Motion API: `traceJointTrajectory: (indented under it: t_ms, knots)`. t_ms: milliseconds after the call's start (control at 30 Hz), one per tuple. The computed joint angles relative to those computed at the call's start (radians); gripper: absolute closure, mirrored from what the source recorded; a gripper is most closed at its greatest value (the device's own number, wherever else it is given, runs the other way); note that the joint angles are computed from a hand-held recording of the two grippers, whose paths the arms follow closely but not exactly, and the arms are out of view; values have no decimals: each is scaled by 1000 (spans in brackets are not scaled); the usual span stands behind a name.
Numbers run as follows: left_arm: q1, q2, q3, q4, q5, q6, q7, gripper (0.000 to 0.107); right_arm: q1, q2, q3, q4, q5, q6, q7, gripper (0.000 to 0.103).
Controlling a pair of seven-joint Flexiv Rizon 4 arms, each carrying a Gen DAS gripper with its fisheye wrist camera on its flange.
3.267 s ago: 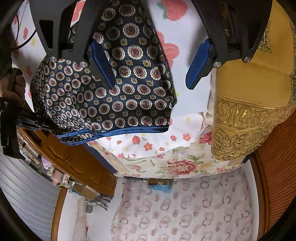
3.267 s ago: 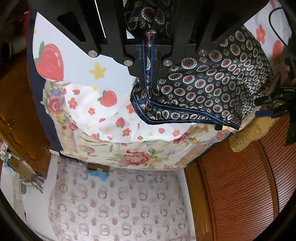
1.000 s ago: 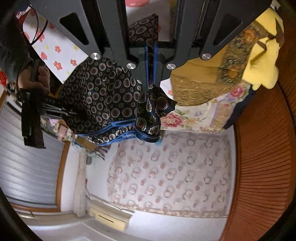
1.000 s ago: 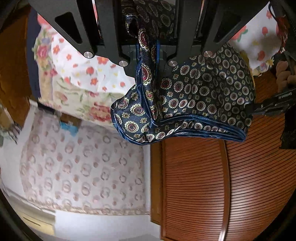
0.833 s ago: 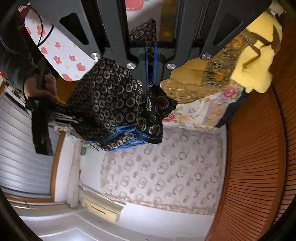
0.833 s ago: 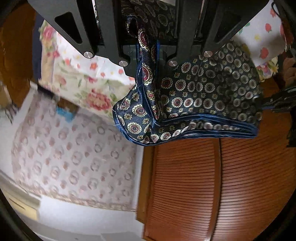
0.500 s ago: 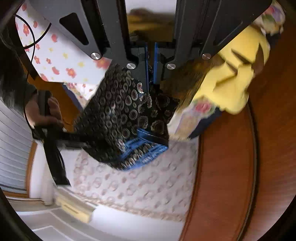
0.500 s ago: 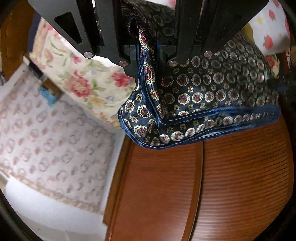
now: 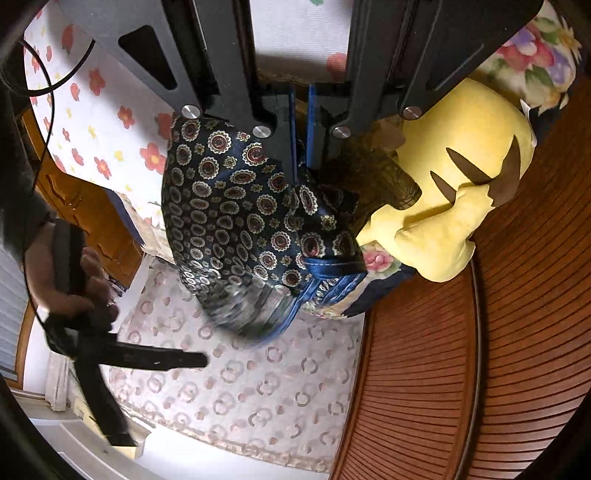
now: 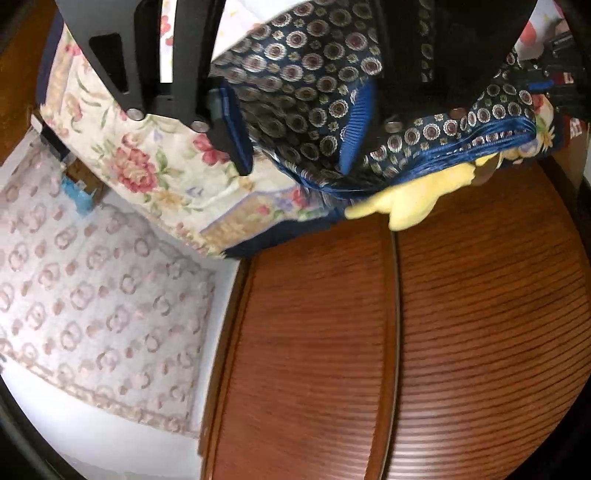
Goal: Fold small clothes
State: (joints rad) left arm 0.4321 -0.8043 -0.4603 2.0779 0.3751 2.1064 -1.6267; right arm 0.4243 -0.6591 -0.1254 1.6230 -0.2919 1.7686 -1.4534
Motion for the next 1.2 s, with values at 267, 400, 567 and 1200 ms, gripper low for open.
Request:
traceJointTrajectory:
  t_ms: [267,400,567,1200]
  knots:
    - [-35,16,36,-11,-28,2,4,102,-45,-5,73,71,24,12,-5,43]
    - [-63,32,67,-13,-39,1,21,98,-115,-51,176,90,4,-5,0,43]
    - [-53,36,67,-13,-21,20,27,55,-66,-100,136,99,20,10,28,43]
    - [-116,119,149,71,38,113,27,20,221,148,-60,522,392,281,-64,43]
